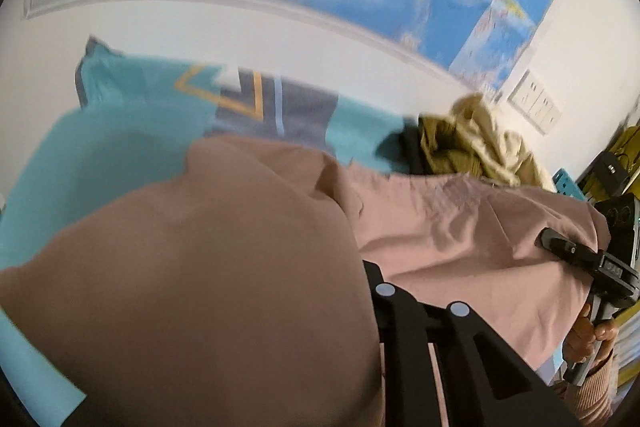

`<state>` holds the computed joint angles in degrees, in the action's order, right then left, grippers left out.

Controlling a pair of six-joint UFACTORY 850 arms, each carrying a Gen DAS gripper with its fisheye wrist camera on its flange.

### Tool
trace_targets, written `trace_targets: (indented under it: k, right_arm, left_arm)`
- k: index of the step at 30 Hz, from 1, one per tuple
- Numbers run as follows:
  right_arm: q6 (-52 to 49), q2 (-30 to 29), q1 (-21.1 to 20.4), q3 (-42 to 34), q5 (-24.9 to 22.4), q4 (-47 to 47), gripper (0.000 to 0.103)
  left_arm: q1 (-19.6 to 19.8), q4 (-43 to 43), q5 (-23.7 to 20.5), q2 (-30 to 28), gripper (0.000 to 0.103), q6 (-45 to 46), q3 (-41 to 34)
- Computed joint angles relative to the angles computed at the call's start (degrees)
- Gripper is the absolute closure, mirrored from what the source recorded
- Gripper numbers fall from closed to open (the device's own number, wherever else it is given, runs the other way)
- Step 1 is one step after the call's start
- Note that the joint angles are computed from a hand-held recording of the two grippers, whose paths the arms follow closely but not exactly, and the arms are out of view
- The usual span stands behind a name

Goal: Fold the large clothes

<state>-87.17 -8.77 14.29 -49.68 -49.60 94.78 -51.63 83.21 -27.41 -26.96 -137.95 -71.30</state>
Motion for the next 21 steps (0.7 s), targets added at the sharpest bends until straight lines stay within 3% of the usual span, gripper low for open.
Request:
trace_targets:
  k: [9, 14, 21]
  right_arm:
    - [1.64, -7.84, 8.20, -16.33, 1.81, 1.19, 0.089]
    - [4.50, -19.32, 14.87, -31.51, 2.80, 2.27, 0.089]
    - [7.97, -33.36, 21.60, -47.08, 4.33, 2.31, 0.090]
  left_arm:
    - [6.61, -4.83, -6.99, 8.44, 0.087, 11.82, 3.21]
    - [11.59, -6.75, -12.62, 12.08, 0.087, 15.37, 5.69]
    - [20.84, -8.27, -13.58, 13.81, 0.087, 15.96, 10.39]
